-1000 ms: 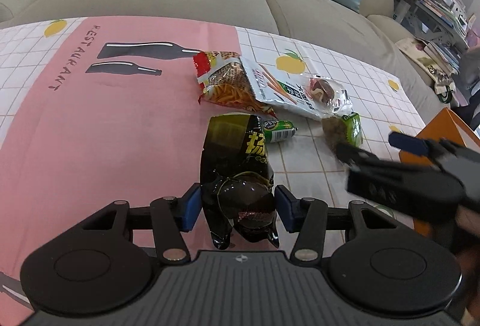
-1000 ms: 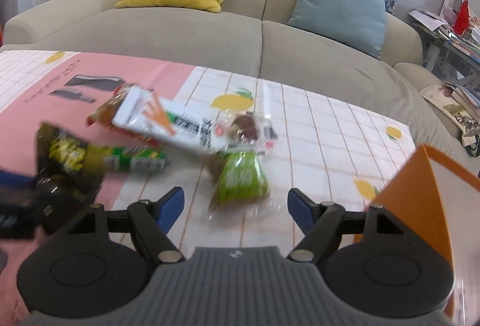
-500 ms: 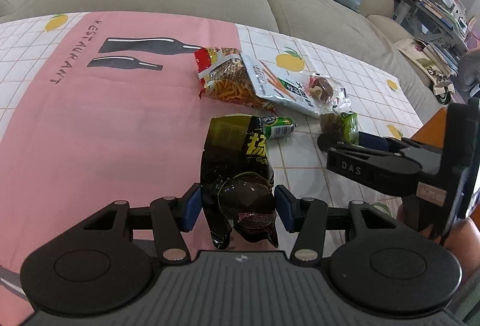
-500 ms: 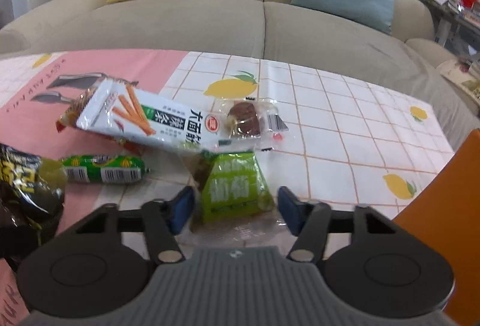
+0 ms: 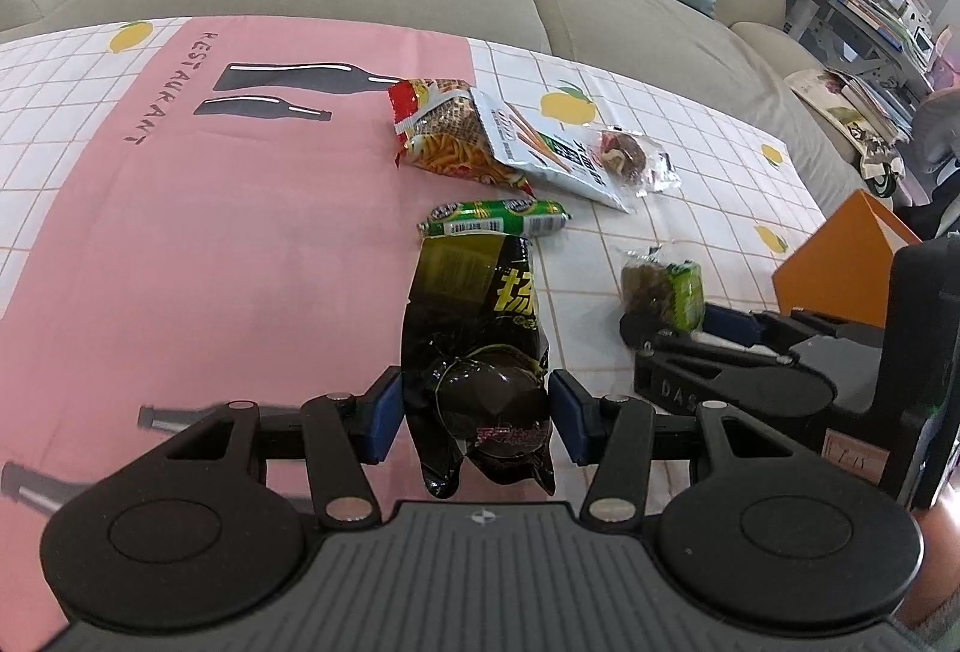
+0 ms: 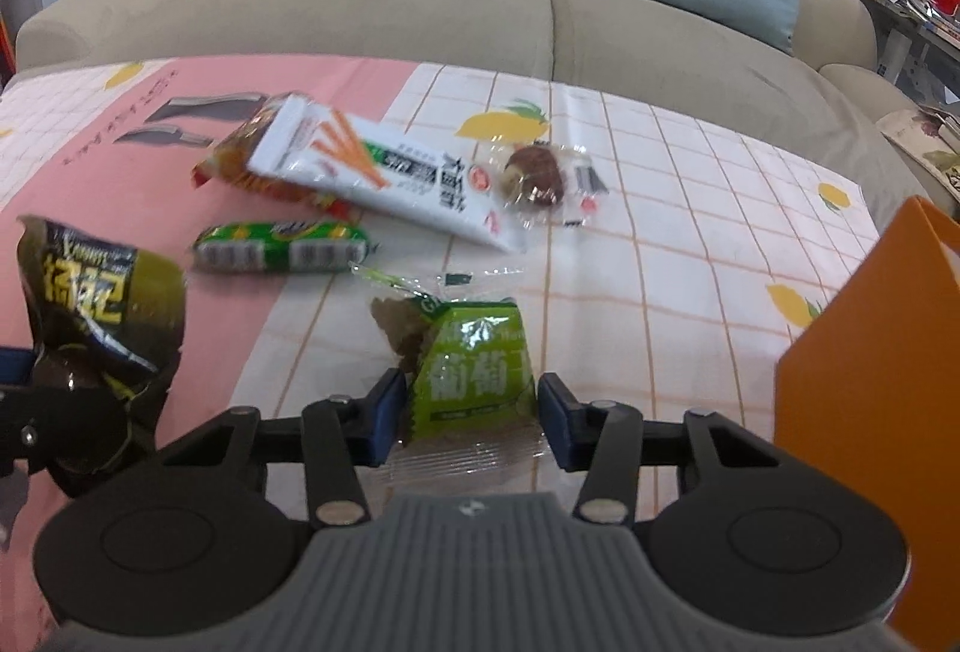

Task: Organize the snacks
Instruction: 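Carry both packets over the orange box with both tools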

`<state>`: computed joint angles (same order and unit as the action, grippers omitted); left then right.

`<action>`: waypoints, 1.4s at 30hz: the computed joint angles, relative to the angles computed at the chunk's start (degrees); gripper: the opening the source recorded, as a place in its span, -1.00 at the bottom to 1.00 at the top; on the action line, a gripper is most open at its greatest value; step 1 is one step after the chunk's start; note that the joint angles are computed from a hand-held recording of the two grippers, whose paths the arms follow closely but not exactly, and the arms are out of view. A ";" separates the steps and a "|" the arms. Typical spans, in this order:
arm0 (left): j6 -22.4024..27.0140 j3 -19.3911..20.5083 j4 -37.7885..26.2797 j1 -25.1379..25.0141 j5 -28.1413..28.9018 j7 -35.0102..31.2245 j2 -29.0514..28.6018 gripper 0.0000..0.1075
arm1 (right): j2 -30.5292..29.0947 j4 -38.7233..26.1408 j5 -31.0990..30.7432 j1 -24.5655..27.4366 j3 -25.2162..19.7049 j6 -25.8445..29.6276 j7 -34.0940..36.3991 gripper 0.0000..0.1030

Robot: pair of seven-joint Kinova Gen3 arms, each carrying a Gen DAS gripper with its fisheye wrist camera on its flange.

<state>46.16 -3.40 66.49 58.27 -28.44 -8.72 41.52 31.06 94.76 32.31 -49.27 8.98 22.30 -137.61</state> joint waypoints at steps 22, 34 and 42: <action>3.00 0.89 2.35 7.27 -7.74 9.29 -5.89 0.06 | -23.75 16.70 4.93 1.78 -10.43 3.84 -15.83 -0.17; 1.58 1.99 -2.71 8.95 -11.52 8.59 -6.45 0.06 | -36.21 21.47 6.92 10.23 -17.77 8.64 -17.81 -0.17; 0.18 3.34 -12.77 7.63 -7.20 -2.24 -2.17 0.06 | -41.37 22.46 3.83 17.10 -19.61 13.35 -11.14 -0.17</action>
<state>46.34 -0.05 53.71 65.90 -35.64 -10.96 39.35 -10.31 117.23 36.14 -32.16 -10.62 35.65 -148.75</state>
